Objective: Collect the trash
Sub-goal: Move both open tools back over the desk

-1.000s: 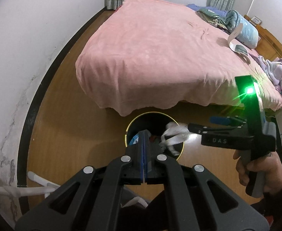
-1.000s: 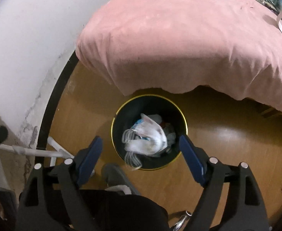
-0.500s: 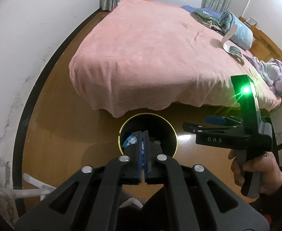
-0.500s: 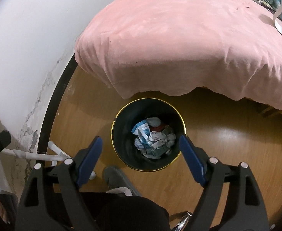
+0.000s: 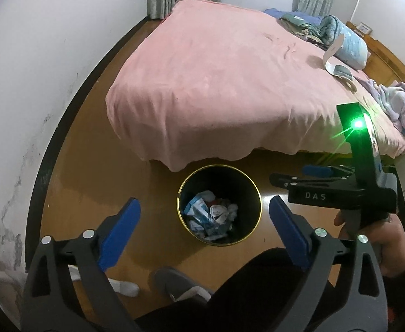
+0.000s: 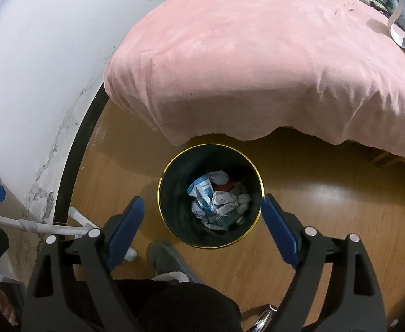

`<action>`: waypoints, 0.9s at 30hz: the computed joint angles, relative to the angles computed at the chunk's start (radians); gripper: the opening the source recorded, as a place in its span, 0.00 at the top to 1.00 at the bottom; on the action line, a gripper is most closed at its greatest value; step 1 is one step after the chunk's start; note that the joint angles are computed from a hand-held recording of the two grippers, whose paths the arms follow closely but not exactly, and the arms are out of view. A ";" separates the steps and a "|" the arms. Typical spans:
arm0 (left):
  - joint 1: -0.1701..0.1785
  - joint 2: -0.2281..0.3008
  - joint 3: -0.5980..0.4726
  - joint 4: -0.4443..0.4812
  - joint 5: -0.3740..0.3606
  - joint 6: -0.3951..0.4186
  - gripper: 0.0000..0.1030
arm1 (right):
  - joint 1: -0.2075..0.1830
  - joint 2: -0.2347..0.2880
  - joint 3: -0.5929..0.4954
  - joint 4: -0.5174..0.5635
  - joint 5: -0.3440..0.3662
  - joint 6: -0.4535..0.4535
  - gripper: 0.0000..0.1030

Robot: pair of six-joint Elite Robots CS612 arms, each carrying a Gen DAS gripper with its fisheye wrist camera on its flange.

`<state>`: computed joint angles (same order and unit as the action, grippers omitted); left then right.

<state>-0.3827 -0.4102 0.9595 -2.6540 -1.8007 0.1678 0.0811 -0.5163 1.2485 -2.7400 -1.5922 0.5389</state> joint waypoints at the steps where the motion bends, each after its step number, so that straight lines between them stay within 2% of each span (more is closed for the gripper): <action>1: 0.000 -0.001 0.003 -0.007 0.002 0.001 0.12 | 0.001 -0.002 0.000 -0.003 0.002 -0.002 0.19; 6: 0.003 -0.018 0.033 -0.066 0.036 -0.005 0.11 | 0.008 -0.013 -0.004 -0.022 -0.015 -0.008 0.15; 8: 0.009 -0.039 0.057 -0.083 0.049 -0.032 0.11 | 0.016 -0.020 -0.022 -0.010 -0.038 -0.027 0.13; 10: 0.026 -0.078 0.103 -0.129 0.021 -0.068 0.11 | 0.027 -0.028 -0.033 -0.032 -0.049 -0.052 0.09; 12: 0.041 -0.125 0.164 -0.188 0.031 -0.093 0.10 | 0.049 -0.034 -0.059 -0.037 -0.073 -0.111 0.07; 16: 0.078 -0.228 0.320 -0.366 0.115 -0.189 0.07 | 0.107 -0.029 -0.128 -0.041 -0.086 -0.258 0.07; 18: 0.098 -0.276 0.402 -0.447 0.186 -0.237 0.07 | 0.140 -0.026 -0.165 -0.058 -0.038 -0.335 0.07; 21: 0.129 -0.347 0.532 -0.534 0.339 -0.323 0.07 | 0.185 -0.019 -0.217 -0.089 0.060 -0.432 0.07; 25: 0.164 -0.417 0.665 -0.554 0.526 -0.456 0.07 | 0.242 0.003 -0.296 -0.097 0.182 -0.543 0.07; 26: 0.173 -0.433 0.694 -0.551 0.556 -0.483 0.07 | 0.258 0.015 -0.325 -0.089 0.235 -0.579 0.07; 27: 0.183 -0.452 0.732 -0.551 0.591 -0.520 0.07 | 0.269 0.022 -0.343 -0.082 0.260 -0.597 0.07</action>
